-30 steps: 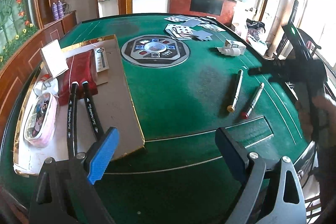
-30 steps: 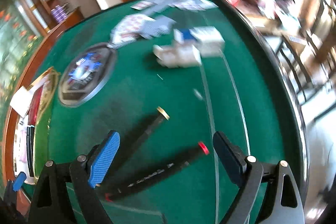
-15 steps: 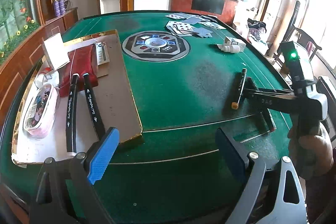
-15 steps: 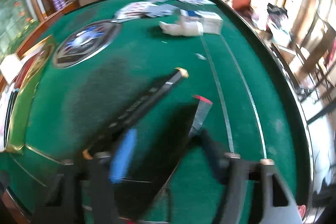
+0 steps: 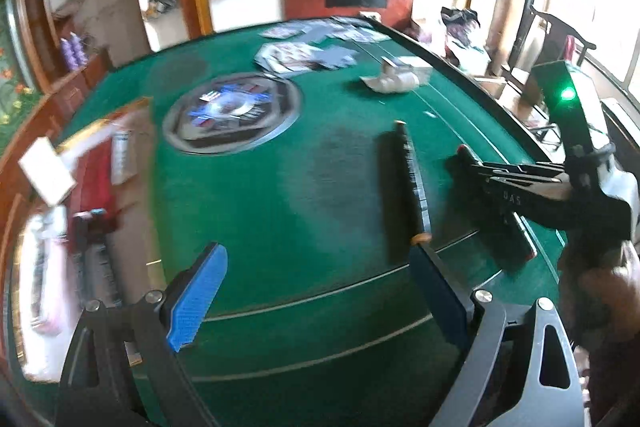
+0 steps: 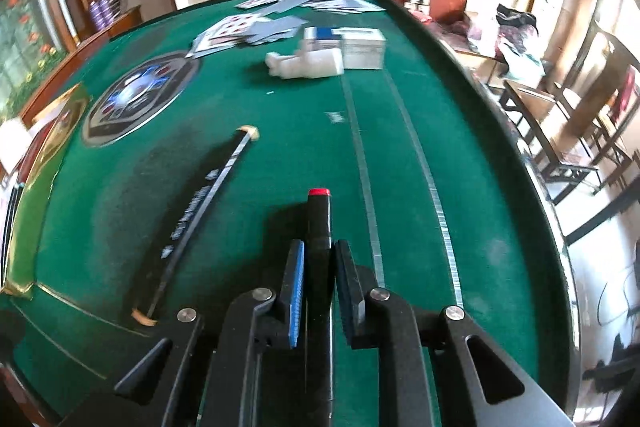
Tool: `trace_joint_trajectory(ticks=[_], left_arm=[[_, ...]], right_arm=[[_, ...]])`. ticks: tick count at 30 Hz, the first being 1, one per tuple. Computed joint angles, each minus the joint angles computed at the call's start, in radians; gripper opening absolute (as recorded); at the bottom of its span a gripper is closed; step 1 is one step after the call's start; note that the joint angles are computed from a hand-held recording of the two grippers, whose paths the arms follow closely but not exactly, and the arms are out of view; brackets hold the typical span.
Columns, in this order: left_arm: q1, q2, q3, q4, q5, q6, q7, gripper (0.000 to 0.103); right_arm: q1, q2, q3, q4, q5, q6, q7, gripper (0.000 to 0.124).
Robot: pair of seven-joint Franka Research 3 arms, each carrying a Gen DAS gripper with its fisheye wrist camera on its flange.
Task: Organize objects
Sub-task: 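Grasp the orange-capped black marker with the left gripper while the right gripper holds its marker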
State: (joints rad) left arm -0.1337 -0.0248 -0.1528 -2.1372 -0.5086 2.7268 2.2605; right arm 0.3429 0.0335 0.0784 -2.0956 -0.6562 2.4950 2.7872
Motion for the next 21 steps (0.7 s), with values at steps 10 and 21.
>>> trace_joint_trajectory(ticks=[10,21], left_arm=[[-0.012,0.189,-0.075,0.160,0.234,-0.019,-0.198,0.091],[0.024,0.300,-0.165,0.255,0.306,0.012,-0.213,0.035]], right_arm=[[-0.059,-0.058,-0.001,-0.114,0.023,0.205,0.048,0.016],[-0.079,-0.055,0.012,-0.126,0.033,0.262,0.033,0.031]])
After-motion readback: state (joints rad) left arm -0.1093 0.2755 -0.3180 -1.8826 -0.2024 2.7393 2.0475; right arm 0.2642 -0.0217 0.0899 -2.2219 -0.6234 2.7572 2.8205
